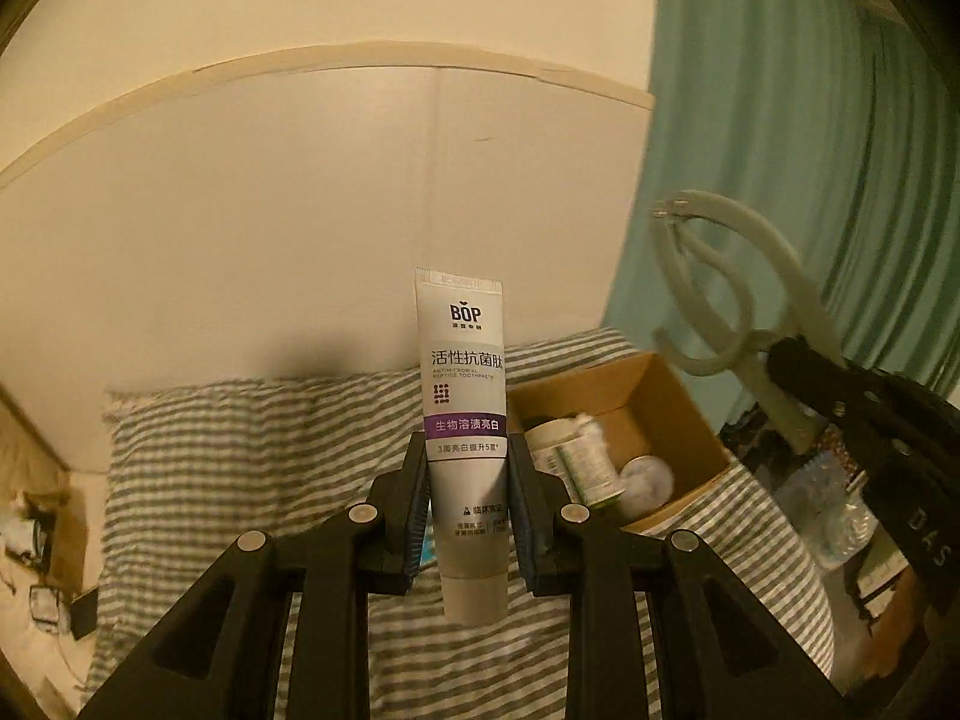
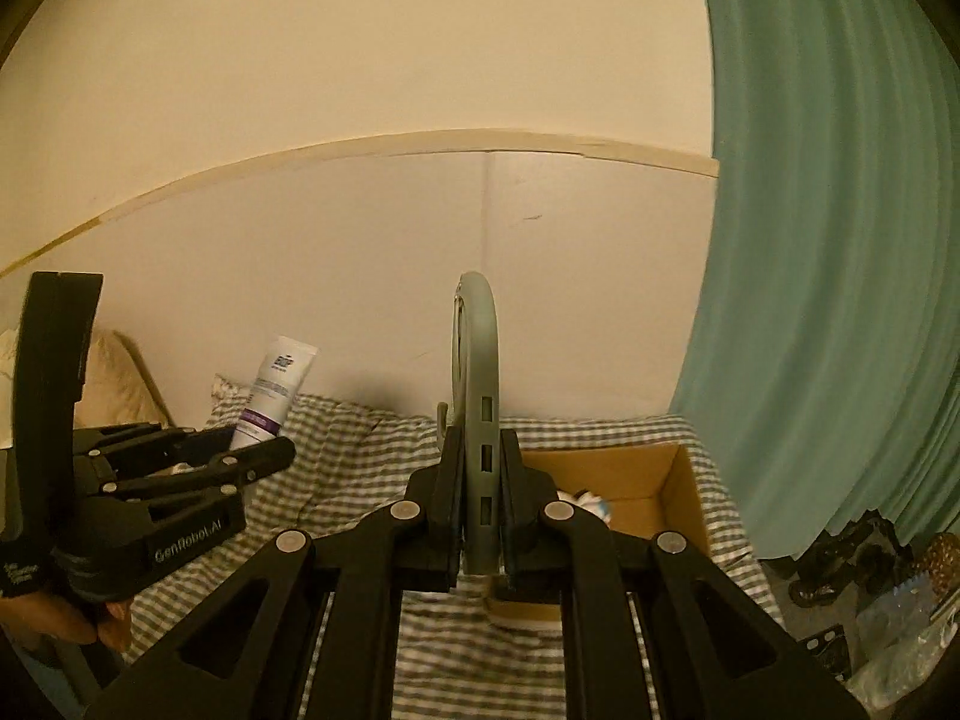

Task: Organize objects
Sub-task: 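Carry the hanger and toothpaste tube into the cardboard box and release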

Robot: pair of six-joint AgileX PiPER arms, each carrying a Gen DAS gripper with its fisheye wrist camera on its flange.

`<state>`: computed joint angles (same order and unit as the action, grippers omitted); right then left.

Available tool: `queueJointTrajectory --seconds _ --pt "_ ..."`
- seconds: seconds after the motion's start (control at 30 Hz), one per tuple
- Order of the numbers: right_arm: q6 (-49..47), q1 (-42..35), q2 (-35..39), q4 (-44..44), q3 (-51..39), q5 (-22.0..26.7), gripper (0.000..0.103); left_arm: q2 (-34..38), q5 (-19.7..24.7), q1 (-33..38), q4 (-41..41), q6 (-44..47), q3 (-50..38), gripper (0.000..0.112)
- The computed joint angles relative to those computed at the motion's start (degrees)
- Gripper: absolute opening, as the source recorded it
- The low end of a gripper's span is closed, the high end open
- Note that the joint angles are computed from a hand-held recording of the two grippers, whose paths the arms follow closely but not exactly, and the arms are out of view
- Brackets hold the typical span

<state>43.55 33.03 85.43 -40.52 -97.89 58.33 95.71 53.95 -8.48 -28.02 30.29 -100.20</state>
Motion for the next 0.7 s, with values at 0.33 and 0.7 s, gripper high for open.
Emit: queueJointTrajectory --seconds 0.33,0.7 --pt "-17.0 -19.4 4.1 17.7 -7.2 -3.3 0.009 10.5 -1.3 -12.7 8.8 -9.8 -11.9 0.024" --pt "-26.7 -32.7 12.6 27.2 -5.2 -9.0 0.009 25.7 0.7 -21.3 15.6 -17.3 -24.1 0.024"
